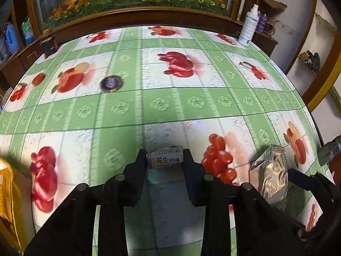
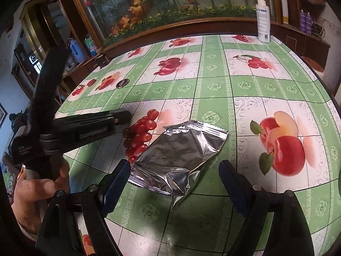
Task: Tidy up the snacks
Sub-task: 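Grasp the silver foil bag with the right gripper while the left grasps the white candy, then carry the foil bag and candy over the tray and lower them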
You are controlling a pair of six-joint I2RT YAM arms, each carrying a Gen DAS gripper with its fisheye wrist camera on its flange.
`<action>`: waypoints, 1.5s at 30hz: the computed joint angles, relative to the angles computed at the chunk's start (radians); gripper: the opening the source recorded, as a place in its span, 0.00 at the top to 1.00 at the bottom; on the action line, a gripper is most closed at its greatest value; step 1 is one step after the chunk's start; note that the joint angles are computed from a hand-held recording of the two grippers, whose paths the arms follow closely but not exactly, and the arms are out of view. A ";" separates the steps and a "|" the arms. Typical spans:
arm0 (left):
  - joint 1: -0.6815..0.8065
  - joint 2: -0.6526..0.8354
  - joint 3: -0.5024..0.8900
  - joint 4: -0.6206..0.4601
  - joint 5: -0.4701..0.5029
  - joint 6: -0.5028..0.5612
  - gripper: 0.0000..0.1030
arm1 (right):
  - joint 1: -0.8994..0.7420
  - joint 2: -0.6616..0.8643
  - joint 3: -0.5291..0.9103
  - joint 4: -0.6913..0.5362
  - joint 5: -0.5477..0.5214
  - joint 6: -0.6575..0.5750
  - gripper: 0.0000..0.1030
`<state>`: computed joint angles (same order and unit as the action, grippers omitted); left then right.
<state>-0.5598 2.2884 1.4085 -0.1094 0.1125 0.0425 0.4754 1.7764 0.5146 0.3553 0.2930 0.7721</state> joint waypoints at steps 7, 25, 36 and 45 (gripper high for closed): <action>0.087 -0.121 -0.193 0.053 0.072 -0.016 0.71 | -0.005 0.068 0.097 -0.062 0.009 0.061 0.11; 0.233 -0.590 -0.701 0.232 0.054 0.069 0.71 | 0.206 -0.010 0.095 -0.160 0.157 0.057 0.41; 0.382 -0.758 -0.836 0.246 0.036 0.136 0.70 | 0.373 -0.107 0.150 -0.124 0.169 0.055 0.41; 0.530 -0.820 -0.872 0.245 0.076 0.193 0.70 | 0.452 -0.010 0.297 -0.095 0.134 0.011 0.42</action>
